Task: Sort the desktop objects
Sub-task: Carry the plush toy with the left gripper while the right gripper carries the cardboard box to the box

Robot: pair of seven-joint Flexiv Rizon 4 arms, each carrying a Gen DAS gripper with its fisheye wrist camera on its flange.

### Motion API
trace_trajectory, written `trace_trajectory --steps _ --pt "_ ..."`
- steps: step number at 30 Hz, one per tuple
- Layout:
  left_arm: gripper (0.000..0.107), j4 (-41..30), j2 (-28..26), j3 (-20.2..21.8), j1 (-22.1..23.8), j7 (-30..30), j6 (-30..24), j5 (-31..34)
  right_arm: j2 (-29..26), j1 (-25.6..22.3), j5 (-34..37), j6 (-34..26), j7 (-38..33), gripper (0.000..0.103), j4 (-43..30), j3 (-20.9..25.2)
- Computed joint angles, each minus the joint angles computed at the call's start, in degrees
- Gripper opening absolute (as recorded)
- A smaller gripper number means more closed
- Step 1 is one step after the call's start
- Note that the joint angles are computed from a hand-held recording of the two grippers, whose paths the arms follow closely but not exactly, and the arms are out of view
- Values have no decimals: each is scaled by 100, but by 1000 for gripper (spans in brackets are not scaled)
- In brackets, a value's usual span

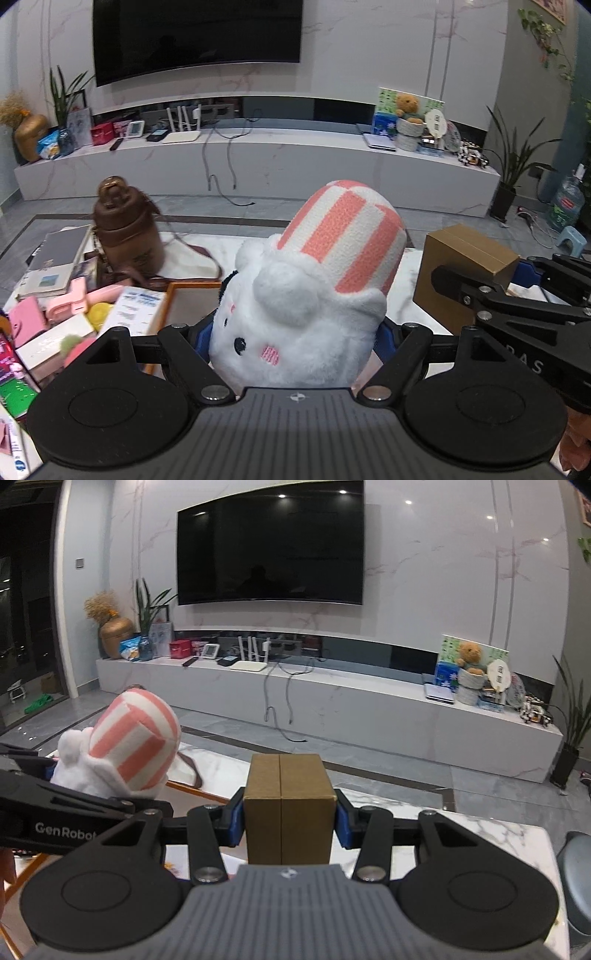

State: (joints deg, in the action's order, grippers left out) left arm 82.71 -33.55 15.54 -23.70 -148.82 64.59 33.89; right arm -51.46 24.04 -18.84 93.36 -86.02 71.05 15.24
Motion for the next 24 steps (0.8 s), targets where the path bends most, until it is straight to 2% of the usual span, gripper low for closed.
trace_trajectory --steps 10,20,24 --pt "92 372 171 -56 266 130 -135 -110 -31 217 -83 -85 -172 48 91 110" --pt "92 344 -63 -308 620 796 -537 -681 -308 338 -3 -525 -540 48 -222 289" --pt "92 199 -162 -199 517 909 -762 -624 -410 405 117 -704 -630 48 -379 258"
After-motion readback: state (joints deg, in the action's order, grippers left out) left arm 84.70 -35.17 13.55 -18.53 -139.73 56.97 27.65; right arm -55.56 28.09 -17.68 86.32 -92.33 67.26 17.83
